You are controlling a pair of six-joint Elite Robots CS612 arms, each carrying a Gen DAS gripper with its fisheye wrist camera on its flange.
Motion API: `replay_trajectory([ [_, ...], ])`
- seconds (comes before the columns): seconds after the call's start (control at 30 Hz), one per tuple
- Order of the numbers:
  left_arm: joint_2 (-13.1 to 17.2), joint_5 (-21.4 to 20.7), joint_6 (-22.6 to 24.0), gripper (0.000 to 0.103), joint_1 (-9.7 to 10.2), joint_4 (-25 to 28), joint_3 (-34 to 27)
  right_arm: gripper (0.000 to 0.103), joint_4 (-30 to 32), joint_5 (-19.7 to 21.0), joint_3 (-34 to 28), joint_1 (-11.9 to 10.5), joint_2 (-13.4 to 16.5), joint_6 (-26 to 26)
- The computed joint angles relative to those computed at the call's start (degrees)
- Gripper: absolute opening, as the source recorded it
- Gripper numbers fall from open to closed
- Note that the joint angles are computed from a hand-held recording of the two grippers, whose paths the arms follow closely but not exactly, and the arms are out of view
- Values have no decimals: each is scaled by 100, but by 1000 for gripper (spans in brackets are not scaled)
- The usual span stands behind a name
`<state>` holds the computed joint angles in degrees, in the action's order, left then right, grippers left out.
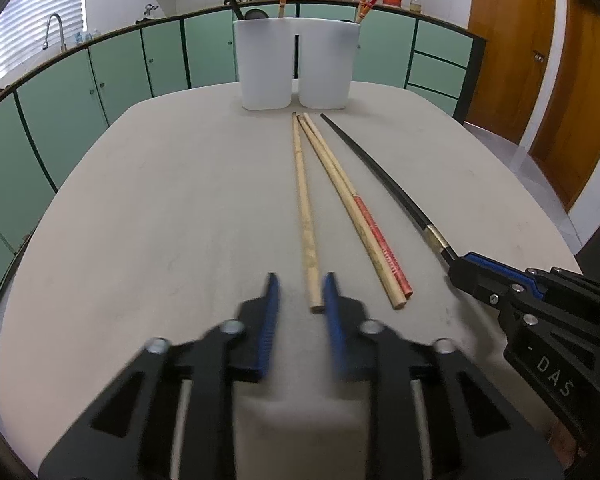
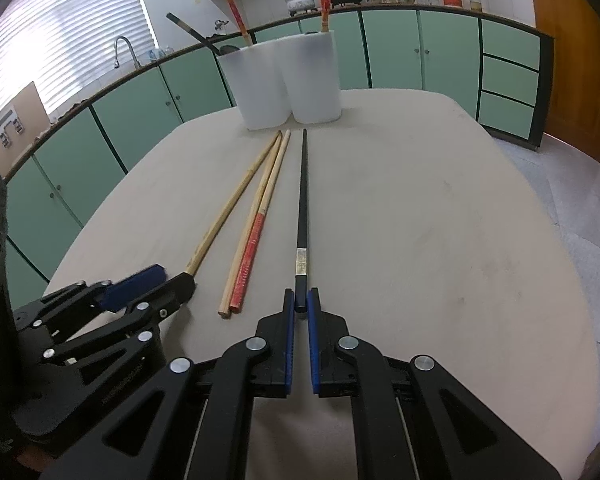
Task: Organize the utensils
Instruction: 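Close the left tool on a plain bamboo chopstick while the right tool holds the black one, then lift both chopsticks upright over the white holder and open both tools to drop them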
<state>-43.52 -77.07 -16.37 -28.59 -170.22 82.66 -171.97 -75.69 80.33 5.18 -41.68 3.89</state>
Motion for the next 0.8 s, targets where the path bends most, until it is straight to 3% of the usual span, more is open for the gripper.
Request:
replay_trajectory([
  [0.23,-26,-54,-124,6,37,-96,13,6,-117,-44,58,2,-44,-43],
  [0.53,-225,439,318,6,-19,-824,166,6,-503,-173,138,-15,-172,-251],
  [0.8,-318,480,539,6,-7,-1354,73,6,-800,-30,85,-102,-303,-191],
])
